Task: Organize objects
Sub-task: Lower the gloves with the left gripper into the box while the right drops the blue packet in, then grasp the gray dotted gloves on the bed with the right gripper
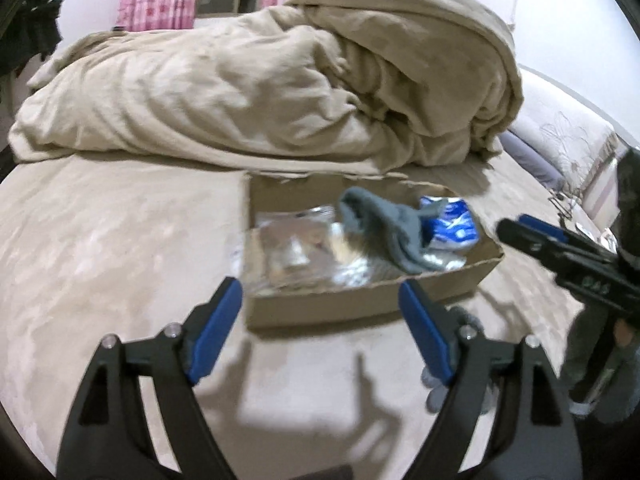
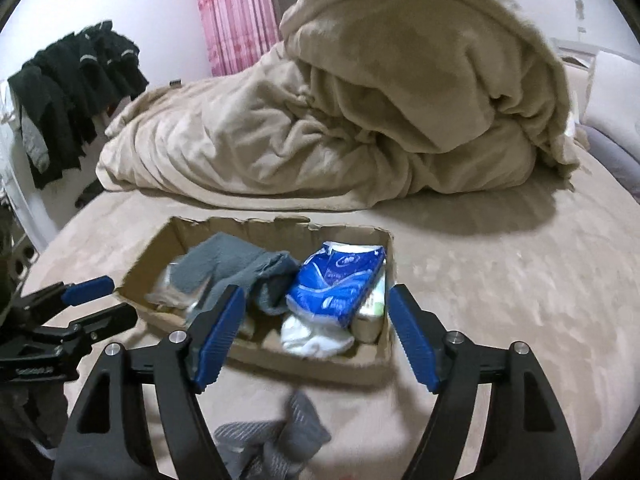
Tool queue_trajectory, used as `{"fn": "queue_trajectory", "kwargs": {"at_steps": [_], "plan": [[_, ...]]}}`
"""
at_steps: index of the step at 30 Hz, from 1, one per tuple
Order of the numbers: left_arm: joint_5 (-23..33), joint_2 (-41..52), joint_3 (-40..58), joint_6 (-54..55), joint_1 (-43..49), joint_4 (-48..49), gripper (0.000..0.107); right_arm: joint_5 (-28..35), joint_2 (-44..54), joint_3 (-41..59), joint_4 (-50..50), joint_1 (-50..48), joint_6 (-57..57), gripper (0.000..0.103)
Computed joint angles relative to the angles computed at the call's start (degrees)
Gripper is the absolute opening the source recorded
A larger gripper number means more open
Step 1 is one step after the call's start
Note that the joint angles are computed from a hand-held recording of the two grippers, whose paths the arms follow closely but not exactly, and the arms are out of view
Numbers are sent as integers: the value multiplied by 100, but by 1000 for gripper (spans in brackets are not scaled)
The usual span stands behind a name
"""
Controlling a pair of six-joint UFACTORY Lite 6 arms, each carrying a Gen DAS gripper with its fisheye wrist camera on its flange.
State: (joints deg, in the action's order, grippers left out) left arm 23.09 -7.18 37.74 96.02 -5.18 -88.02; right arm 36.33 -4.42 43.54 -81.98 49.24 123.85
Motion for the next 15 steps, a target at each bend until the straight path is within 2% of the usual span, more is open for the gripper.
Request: {"fn": "queue_trajectory", "kwargs": {"at_steps": [5,8,11,15], "plan": [[417,-814,-471,-811,587,824,83,779,-575,-187,723,851,-106,77],[583,-1614,-798,-1336,799,1398,87,1372,-772,-139,1101,1426,-191,77],[1048,-2585,-1180,-1835,1220,1975,91,1844,-851,-25,1378,1939,-190,78],[1771,-3751,-1661,-2322,1822,2581,92,2182,-746,137,1682,2479,-199,78]]}}
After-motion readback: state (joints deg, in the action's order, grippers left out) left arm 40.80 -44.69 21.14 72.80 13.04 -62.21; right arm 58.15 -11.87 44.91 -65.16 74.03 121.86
